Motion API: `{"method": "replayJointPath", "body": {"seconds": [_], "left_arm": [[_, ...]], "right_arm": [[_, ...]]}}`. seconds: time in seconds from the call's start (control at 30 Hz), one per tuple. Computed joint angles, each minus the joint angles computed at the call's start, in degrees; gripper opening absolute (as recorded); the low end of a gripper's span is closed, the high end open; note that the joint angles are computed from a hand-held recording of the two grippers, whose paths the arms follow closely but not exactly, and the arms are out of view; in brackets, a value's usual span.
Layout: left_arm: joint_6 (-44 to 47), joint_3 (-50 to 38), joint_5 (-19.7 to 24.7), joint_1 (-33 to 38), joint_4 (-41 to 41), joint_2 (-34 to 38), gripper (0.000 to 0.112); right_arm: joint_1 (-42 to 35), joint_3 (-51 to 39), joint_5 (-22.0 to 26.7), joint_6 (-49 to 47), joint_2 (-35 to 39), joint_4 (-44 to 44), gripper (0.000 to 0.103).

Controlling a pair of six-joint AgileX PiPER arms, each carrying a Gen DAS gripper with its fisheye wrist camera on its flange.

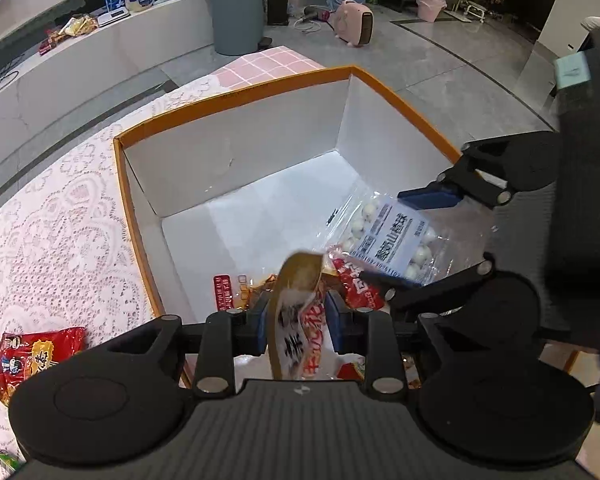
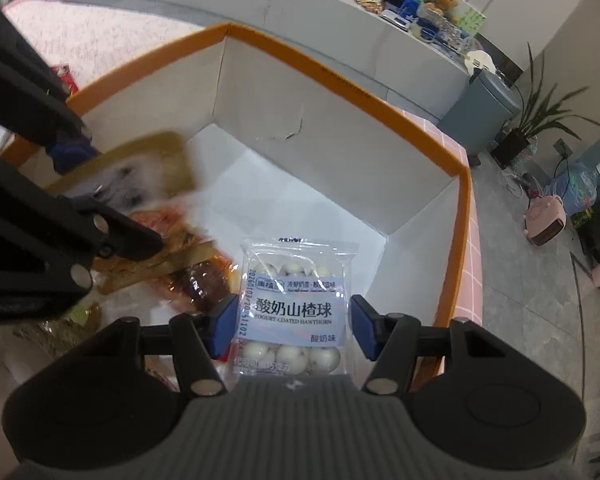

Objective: Organize snacks
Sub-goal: 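Open both tools to drop the packs into the box, then withdraw both tools from the box toward the remaining snacks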

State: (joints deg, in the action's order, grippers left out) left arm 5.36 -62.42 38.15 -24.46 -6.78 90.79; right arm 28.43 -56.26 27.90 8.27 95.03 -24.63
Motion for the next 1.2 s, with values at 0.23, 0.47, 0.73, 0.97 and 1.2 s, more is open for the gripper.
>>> {"method": "replayJointPath", "body": {"seconds": [0.23,0.47,0.73,0.97,1.2], "left_arm": [[-1.9,1.2,0.0,-0.7,1.9,-2.8,0.053],[-1.5,2.0,1.8,-0.7,1.8,-7.3,0.060],[-4.2,5.3,2.3,-1.4,3.9,-14.9,0.060],[-7.8,9.5,3.5,-0.7,7.2,-23.3,0.060],[-10.2,15.6,3.6,2.0,10.8,-34.0,0.061]], "right_arm": [[1.1,-1.7,4.6,-1.2,-0.1,0.0,0.061],[3.6,-1.7,8.5,0.7,-2.9,-3.6,0.070],[7.1,1.2,12.0,5.8,-10.0,-4.8,0.071],[10.9,3.0,13.2,12.1,-16.9,-0.3,0.082],[20.7,8.2,10.1,36.7,-23.7,-10.8,0.082]]}}
